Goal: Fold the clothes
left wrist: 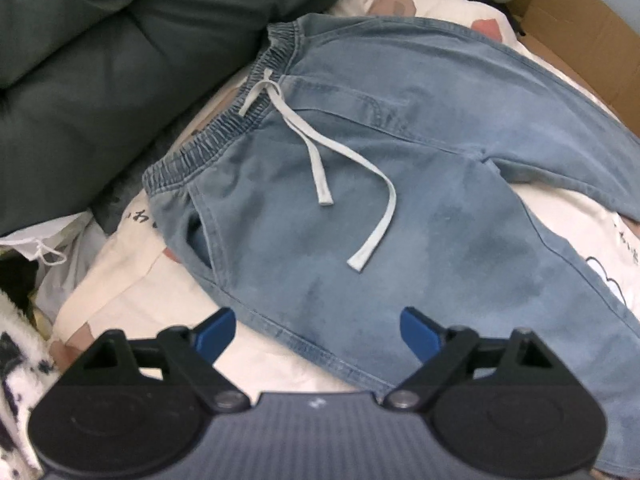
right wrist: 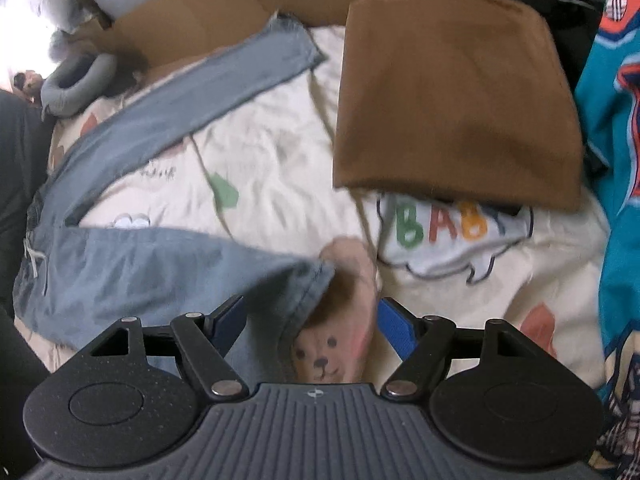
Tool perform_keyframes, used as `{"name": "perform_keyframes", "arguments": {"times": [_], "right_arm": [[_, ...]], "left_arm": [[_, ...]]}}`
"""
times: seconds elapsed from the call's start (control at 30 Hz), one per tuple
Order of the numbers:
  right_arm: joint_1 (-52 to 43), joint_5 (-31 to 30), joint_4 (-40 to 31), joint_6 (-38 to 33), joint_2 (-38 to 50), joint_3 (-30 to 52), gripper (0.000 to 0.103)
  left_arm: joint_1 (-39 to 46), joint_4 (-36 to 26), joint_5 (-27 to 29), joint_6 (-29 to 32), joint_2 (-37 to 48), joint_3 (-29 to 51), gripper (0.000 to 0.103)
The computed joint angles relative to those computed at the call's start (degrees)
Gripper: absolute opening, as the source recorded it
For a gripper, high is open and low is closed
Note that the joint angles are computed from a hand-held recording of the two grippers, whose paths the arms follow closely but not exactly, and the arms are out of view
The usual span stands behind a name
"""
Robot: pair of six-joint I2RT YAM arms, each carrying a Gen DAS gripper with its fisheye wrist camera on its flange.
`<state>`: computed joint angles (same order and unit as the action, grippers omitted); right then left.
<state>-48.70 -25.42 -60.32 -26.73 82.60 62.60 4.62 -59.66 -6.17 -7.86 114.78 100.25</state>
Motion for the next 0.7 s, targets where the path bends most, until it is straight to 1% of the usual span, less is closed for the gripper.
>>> {"name": "perform_keyframes", "arguments": {"times": [0.07,0.1,0.13,0.2,0.33,0.43,0.5,0.57,0.7], "right_arm": [[-0.21,0.3,1.94,-0.85,-0.49,-3.25,0.077],[-0.48,0.42,3.47,-1.06,-0.64,-5.17,0.077],[-1.07,0.21,5.55,-1.0,-0.71,-7.41,0.077],[-2.41,-0.95,9.76,-1.23,-1.18,-11.73,0.077],[-3.68,-1.56,14.84,-1.52,-2.22,-17.4,0.075],[-3.67,-3.77,17.64,-0.6,-2.74,-19.77,0.075],[-2.81,-4.24,19.92,0.31,-2.56,-21.17,0.074],[-1.39,-4.56,22.31,1.42,-2.23,-22.43,0.069],[1.71,-5.22,27.96,5.11,-1.17,-24.26,0.068]], "left_arm": [[-0.11,2.91,0.46,-0.31,0.23,-1.86,0.09],[-0.18,4.41,0.68,-0.45,0.31,-2.83,0.087],[-0.26,5.89,0.9,-0.58,0.42,-3.78,0.085],[-0.58,8.11,1.09,-1.41,0.1,-5.83,0.085],[-1.35,8.76,1.25,-3.85,-1.67,-8.85,0.085],[-1.72,9.54,0.93,-4.29,-2.43,-11.05,0.085],[-1.99,9.71,0.79,-4.63,-2.81,-12.51,0.085],[-2.11,9.55,0.9,-4.94,-3.05,-13.46,0.085],[-1.95,10.28,0.93,-5.82,-4.04,-15.79,0.085]]}}
